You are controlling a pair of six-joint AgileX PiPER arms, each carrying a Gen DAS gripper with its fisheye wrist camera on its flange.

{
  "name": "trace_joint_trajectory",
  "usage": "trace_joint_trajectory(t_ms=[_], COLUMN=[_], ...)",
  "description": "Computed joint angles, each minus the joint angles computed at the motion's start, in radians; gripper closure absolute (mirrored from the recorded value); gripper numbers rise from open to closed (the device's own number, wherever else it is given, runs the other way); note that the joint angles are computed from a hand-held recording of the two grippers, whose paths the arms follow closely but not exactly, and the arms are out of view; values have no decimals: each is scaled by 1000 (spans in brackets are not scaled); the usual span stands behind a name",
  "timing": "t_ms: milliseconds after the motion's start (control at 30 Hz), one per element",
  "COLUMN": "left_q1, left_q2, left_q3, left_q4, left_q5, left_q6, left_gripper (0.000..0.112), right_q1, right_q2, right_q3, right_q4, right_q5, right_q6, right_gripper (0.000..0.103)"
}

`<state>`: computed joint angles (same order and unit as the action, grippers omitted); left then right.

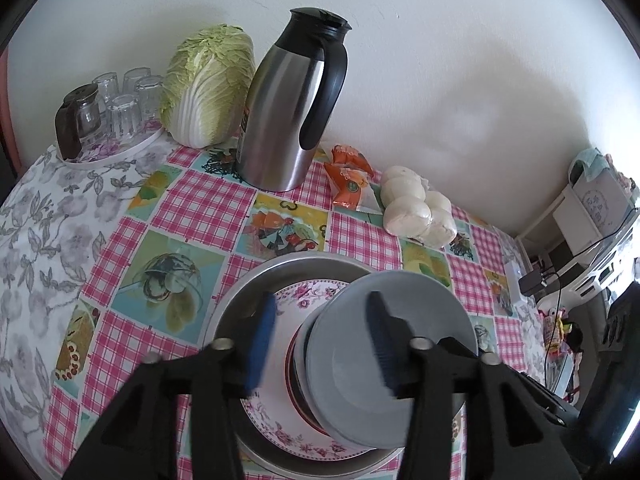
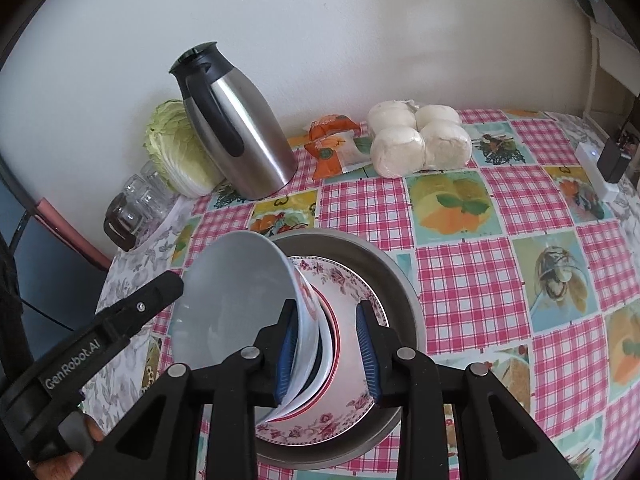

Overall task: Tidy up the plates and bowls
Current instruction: 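Lower the pale blue-grey bowl into the white square bowl with both tools, then open both tools and pull them back from the stack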

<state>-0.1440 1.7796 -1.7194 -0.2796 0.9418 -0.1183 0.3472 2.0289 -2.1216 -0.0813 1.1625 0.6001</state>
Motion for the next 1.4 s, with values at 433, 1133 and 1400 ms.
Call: trace_joint_trajectory(t_ms=[433, 1133, 1400], left_q1=[-14, -74, -156], left_q2=[-77, -210, -297], left_q3=[91, 273, 410], left_q4=[109, 364, 524], left_q5=[-48, -104, -101], left_q6=[-105, -258, -326], left_gripper=[28, 9, 9], right_q1=[24, 48, 82], right_q2=[-59, -164, -298], right_q3=[83, 232, 448], right_q4=[-60, -141, -192], right_q5=[-21, -41, -114], right_q6=[2, 20, 75], right_gripper=[0, 0, 0])
